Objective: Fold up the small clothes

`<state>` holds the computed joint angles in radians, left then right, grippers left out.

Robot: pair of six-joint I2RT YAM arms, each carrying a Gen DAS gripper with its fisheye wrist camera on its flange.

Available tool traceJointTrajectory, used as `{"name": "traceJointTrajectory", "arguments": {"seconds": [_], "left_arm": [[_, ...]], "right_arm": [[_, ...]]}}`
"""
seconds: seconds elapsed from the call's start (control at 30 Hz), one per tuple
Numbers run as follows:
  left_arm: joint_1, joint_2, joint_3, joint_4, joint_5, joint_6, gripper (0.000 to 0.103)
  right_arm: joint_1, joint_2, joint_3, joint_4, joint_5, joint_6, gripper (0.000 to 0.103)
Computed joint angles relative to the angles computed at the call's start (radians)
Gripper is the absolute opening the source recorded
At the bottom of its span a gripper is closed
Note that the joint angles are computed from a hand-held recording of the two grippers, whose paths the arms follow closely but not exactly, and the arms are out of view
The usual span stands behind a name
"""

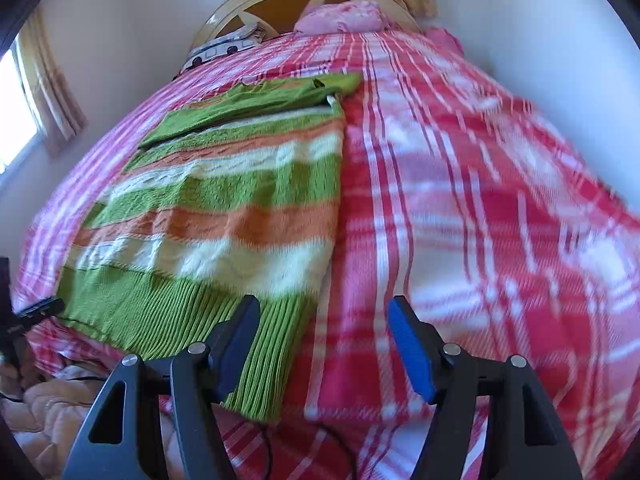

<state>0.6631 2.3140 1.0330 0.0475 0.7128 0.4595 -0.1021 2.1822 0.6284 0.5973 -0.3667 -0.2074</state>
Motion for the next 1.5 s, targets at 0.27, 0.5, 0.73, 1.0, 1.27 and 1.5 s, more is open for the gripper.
{"name": "traceJointTrajectory", "arguments": {"seconds": [0.27, 0.5, 0.73, 1.0, 1.27, 1.5], "left_arm": [[0.026, 0.002, 0.006, -0.048, 0.044, 0.011, 0.06], [0.024, 0.001, 0.001, -0.038, 0.053, -0.002, 0.06], [0.028, 0.001, -0.019, -0.007, 0.06, -0.008, 0.059], [0.035, 0.01, -0.019, 0.021, 0.02, -0.049, 0.013], [0.04, -0.03, 0.072, -0.146, 0.151, -0.058, 0.008], [-0.034, 0.017, 0.285, -0.185, 0.177, -0.218, 0.008]], "right_arm": [[0.038, 0.015, -0.058, 0.047, -0.024, -0.025, 0.063], [0.104, -0.011, -0.111, 0.106, 0.113, -0.059, 0.037], [0.113, 0.004, -0.089, 0.071, 0.118, -0.085, 0.037], [0.122, -0.003, -0.093, 0.048, 0.066, -0.1, 0.01], [-0.019, -0.069, 0.047, -0.217, -0.288, -0.024, 0.006], [0.017, -0.038, 0.22, -0.233, -0.344, 0.134, 0.005]]}}
